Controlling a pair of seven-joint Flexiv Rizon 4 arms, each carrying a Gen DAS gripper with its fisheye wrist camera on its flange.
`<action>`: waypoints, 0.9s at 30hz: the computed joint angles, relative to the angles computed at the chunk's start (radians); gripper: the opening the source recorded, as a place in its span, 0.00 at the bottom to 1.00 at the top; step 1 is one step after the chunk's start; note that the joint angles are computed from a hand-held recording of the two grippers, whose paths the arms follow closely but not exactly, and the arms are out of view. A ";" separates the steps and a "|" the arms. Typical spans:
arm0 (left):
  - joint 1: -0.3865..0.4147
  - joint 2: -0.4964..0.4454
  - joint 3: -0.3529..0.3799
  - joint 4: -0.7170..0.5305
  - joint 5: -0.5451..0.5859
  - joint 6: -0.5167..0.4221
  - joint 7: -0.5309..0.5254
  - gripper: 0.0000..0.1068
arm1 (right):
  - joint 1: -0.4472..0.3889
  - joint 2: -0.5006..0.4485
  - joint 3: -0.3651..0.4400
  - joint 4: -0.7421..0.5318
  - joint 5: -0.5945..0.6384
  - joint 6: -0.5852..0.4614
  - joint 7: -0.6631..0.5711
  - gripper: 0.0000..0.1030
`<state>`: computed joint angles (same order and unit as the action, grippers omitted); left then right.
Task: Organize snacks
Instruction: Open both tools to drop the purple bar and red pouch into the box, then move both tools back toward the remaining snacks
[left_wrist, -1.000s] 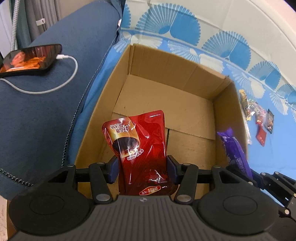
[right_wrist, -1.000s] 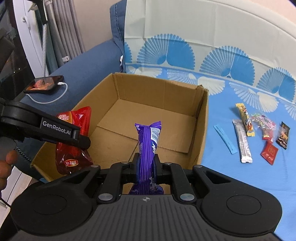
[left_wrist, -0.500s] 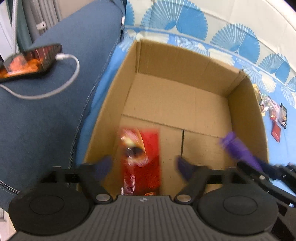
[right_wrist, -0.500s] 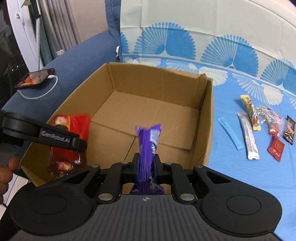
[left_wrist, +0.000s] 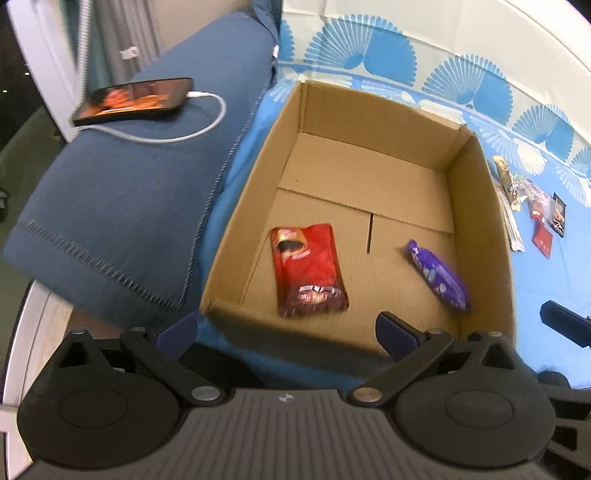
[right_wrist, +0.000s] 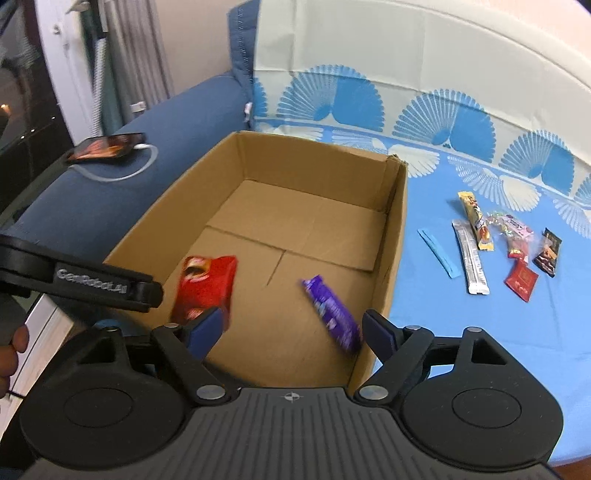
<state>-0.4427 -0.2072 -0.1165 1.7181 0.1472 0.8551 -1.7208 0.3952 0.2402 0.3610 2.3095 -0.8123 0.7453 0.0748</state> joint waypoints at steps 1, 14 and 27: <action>-0.001 0.020 0.001 0.022 -0.003 0.010 0.001 0.96 | 0.009 0.005 0.014 -0.006 0.000 -0.023 -0.001 0.84; 0.013 0.215 -0.030 0.190 0.018 0.147 -0.009 0.96 | 0.091 0.109 0.131 -0.025 -0.042 -0.243 0.097 0.87; 0.041 0.319 -0.059 0.273 0.009 0.203 0.011 0.96 | 0.133 0.150 0.180 -0.030 -0.089 -0.333 0.158 0.89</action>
<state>-0.4019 0.1113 -0.1760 1.9908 0.1561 1.0585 -1.7093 0.5278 0.3901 0.5411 2.2794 -0.9017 0.4118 0.2327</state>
